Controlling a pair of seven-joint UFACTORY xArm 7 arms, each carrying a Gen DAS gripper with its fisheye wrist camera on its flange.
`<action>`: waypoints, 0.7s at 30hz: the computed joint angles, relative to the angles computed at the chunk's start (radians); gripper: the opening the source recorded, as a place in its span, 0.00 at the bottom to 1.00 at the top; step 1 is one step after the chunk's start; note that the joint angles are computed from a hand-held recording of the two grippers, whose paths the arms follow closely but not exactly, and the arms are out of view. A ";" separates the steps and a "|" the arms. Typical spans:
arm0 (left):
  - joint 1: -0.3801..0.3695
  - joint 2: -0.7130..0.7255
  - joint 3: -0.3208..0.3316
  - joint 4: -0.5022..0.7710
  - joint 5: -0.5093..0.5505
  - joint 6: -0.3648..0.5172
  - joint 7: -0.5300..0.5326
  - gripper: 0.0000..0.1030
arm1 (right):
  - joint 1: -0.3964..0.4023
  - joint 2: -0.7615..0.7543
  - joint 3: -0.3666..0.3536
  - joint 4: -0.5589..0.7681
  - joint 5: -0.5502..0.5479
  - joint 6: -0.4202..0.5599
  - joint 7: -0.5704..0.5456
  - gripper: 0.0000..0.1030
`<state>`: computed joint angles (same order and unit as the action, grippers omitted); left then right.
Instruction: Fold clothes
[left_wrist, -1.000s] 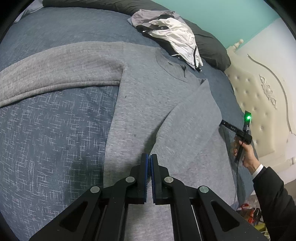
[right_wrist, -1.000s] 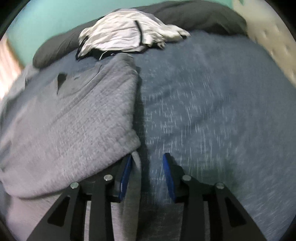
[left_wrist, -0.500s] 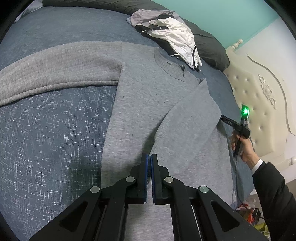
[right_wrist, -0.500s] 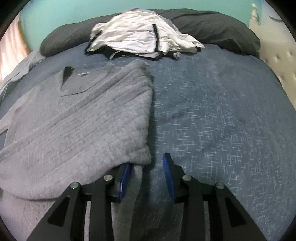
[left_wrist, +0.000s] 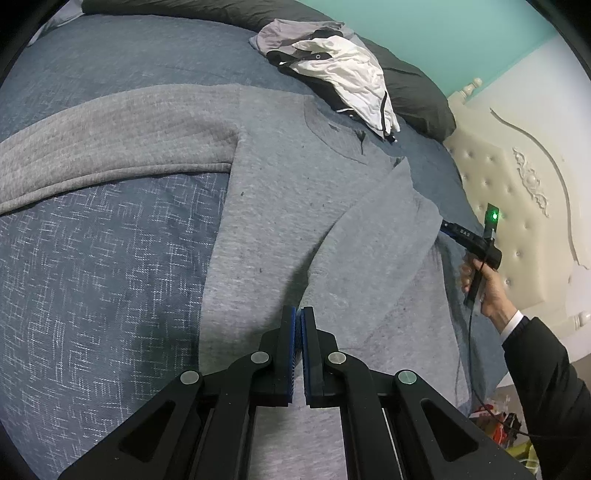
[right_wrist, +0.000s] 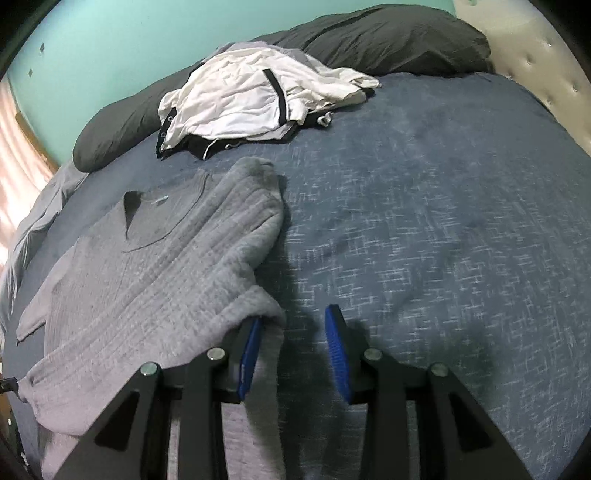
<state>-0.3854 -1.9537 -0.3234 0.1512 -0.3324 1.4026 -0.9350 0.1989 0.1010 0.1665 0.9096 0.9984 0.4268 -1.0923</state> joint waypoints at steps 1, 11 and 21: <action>0.000 0.000 0.000 -0.001 -0.001 -0.001 -0.001 0.03 | 0.004 0.008 0.002 0.006 -0.006 -0.005 0.007 0.34; -0.006 -0.002 -0.001 0.001 -0.001 0.001 -0.006 0.03 | -0.003 0.014 0.026 0.003 -0.003 -0.053 -0.015 0.07; -0.017 0.019 -0.022 -0.003 -0.021 0.000 -0.013 0.03 | 0.032 0.004 0.014 -0.052 -0.093 -0.244 0.011 0.05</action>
<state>-0.4023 -1.9348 -0.3458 0.1486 -0.3538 1.4028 -0.9476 0.2308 0.1055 0.1810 0.8572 0.9055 0.1832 -1.0816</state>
